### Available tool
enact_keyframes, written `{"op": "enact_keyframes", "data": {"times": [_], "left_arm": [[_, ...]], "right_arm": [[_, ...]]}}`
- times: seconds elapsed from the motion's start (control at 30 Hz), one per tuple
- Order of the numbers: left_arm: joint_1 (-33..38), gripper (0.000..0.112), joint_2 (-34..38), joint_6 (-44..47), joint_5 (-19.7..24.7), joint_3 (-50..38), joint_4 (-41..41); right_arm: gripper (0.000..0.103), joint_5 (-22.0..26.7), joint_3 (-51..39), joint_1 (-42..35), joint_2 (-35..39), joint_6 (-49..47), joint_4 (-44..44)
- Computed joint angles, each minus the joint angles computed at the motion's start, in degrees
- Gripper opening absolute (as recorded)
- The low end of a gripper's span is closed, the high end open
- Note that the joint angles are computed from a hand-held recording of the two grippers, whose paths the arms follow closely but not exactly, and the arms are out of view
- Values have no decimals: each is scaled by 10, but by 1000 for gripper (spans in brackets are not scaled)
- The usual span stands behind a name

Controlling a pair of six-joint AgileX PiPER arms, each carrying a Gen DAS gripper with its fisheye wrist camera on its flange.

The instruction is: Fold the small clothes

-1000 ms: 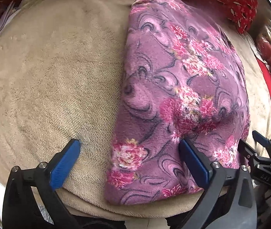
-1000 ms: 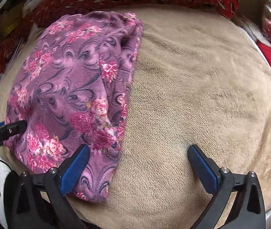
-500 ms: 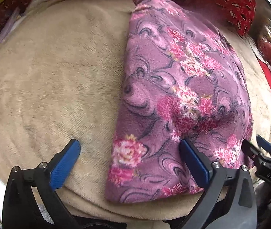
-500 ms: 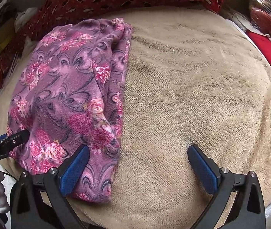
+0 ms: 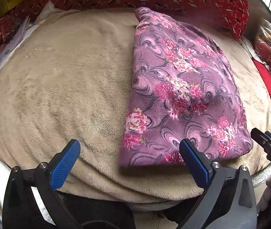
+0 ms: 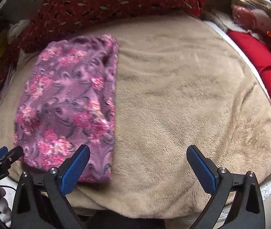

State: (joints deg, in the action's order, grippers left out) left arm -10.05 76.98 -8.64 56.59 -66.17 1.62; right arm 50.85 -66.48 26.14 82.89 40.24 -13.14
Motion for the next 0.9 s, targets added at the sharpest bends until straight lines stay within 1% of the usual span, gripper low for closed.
{"op": "enact_keyframes", "data": {"times": [0.07,0.1,0.17,0.23,0.3,0.33,0.37,0.4,0.47,0.5,0.53,0.57,0.6,0.63,0.67,0.7,0.77,0.8,0.87,0.9], "left_arm": [[-2,103,-5,0,-6,4,6],[12,103,-2,20,-2,-5,-2],[18,103,0,27,-4,-9,-6],[29,103,9,40,-7,-15,-11],[34,103,17,43,-6,-20,-12],[42,103,24,45,-3,-27,-18],[54,103,32,50,-1,-33,-29],[63,103,37,55,3,-37,-40],[80,103,51,64,10,-44,-61],[83,103,55,64,12,-46,-62],[85,103,60,66,15,-49,-63],[88,103,65,68,18,-52,-63],[90,103,68,69,20,-56,-64],[96,103,72,73,22,-61,-69],[101,103,75,76,25,-67,-76],[110,103,82,77,28,-76,-85],[121,103,97,79,32,-90,-98],[122,103,111,75,38,-101,-100],[124,103,129,75,50,-118,-109],[128,103,135,79,59,-129,-117]], "right_arm": [[101,5,-2,21,-12,14,-19],[101,10,-6,36,-16,27,-34],[101,15,-13,56,-20,38,-56],[101,0,-11,50,-25,24,-50],[97,-30,-11,29,-20,-15,-6],[93,-45,-13,15,-11,-41,24],[86,-55,-14,1,-4,-70,59],[82,-68,-12,-17,4,-104,101],[67,-80,-13,-35,26,-133,144],[63,-87,-16,-48,45,-158,184],[54,-89,-18,-57,57,-177,211],[42,-92,-20,-64,69,-198,241],[36,-97,-18,-70,77,-222,274],[23,-100,-19,-73,80,-243,297],[7,-107,-19,-73,76,-262,310],[7,-114,-18,-73,66,-270,308],[7,-151,3,-78,31,-289,310],[7,-152,4,-82,29,-297,310],[8,-113,-18,-91,61,-309,300],[8,-87,-32,-92,85,-312,299]]}}
